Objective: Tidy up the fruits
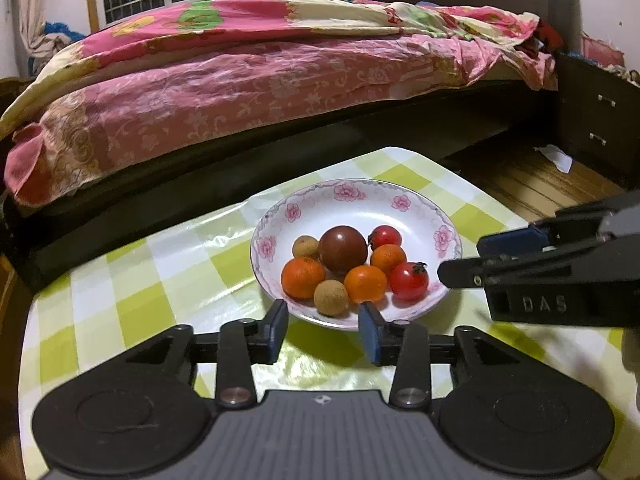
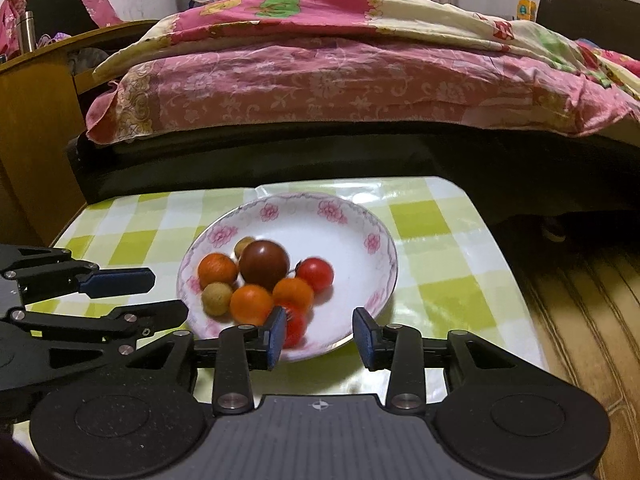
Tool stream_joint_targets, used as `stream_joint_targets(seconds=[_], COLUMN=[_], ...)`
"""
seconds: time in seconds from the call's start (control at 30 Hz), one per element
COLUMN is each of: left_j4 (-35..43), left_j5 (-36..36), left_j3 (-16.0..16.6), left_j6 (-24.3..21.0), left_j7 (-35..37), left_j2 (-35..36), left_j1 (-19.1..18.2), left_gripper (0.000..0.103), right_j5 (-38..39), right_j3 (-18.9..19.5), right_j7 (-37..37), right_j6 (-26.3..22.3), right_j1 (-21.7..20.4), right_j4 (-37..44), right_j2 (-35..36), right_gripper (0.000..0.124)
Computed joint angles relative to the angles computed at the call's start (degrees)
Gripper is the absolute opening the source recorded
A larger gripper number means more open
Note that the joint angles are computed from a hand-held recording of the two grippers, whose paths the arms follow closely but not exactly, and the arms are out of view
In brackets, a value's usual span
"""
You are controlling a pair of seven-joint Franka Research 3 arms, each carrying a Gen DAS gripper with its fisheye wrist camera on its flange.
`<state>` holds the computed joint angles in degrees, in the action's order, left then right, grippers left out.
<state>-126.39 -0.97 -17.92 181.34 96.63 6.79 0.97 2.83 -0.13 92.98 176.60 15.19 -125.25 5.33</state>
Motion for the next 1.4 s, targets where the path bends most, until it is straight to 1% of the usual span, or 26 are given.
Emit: stream_joint_targets(seconds=[0.03,0.13,0.23,0.27,0.3,0.37,0.43,0.5,0.57,0.63,0.73,0.87,0.97,1.1,1.17,1.3,1.4], left_j4=[-0.5,-2.0,-3.3,-3.8,-4.3,-4.9,-5.3,-5.4,-5.4,-5.5,-6.0,-6.0,-6.2,-6.4,-6.7,-7.8,-8.9], left_j5=[0.0,2.1,8.4,10.6,12.7,15.1,21.0,30.2,38.3,43.4,47.3,56.1,60.5,64.4,64.5,61.0,57.0], left_j3=[0.2,2.5,6.6,7.6,8.4,8.9,9.9,10.6,10.6,10.1,9.2,7.5,6.8,6.3,6.3,6.6,6.8], left_j6=[-0.1,-0.1,0.1,0.3,0.4,0.3,0.1,-0.2,-0.6,-0.7,-1.2,-2.5,-3.0,-3.8,-4.0,-4.1,-4.1], left_j7=[-0.7,-3.7,-10.3,-12.6,-14.9,-17.6,-23.0,-31.1,-38.5,-43.5,-47.6,-55.9,-60.0,-63.7,-63.9,-61.3,-58.3], left_j2=[-0.6,-2.0,-3.4,-3.9,-4.4,-5.0,-5.7,-6.4,-7.0,-7.8,-8.8,-10.3,-11.3,-12.3,-12.6,-13.3,-13.8], left_j1=[-0.3,-2.3,-5.5,-6.2,-6.7,-6.9,-7.2,-6.9,-6.0,-5.1,-4.0,-2.1,-1.3,-0.9,-1.0,-1.7,-2.1], left_gripper=[0.053,0.059,0.068,0.069,0.069,0.073,0.076,0.08,0.085,0.087,0.091,0.096,0.099,0.101,0.101,0.101,0.101], right_j5=[-0.6,-4.8,-8.1,-8.3,-8.4,-10.1,-12.8,-14.6,-15.3,-15.0,-15.2,-15.6,-15.4,-15.8,-16.0,-16.4,-16.0], right_j3=[-0.2,-1.0,-0.3,0.1,0.6,1.7,2.8,3.9,4.8,5.6,7.2,9.0,10.1,11.7,12.4,13.7,14.0], right_j7=[0.8,5.1,9.2,10.1,10.6,13.0,16.0,18.1,19.6,20.4,21.6,22.9,23.6,24.8,25.5,26.5,26.5], right_j6=[0.0,-0.2,-0.6,-0.8,-1.0,-1.3,-1.6,-1.7,-1.7,-1.7,-1.7,-1.8,-1.8,-2.0,-1.8,-1.7,-1.9], right_j1=[0.3,1.0,0.2,-0.2,-0.6,-1.6,-2.8,-4.0,-5.0,-5.7,-7.1,-8.5,-9.3,-10.6,-11.3,-12.5,-12.6], right_j4=[-0.7,-2.6,-4.1,-4.6,-5.2,-6.4,-7.4,-8.3,-9.2,-10.1,-11.5,-13.1,-14.2,-15.2,-15.8,-16.6,-17.2], right_j2=[-0.6,-2.5,-4.3,-5.0,-5.5,-6.8,-7.9,-8.8,-10.0,-11.0,-12.5,-14.1,-15.3,-16.5,-17.1,-18.1,-18.8], right_gripper=[0.037,0.037,0.038,0.039,0.04,0.042,0.047,0.047,0.047,0.047,0.048,0.048,0.048,0.048,0.048,0.048,0.048])
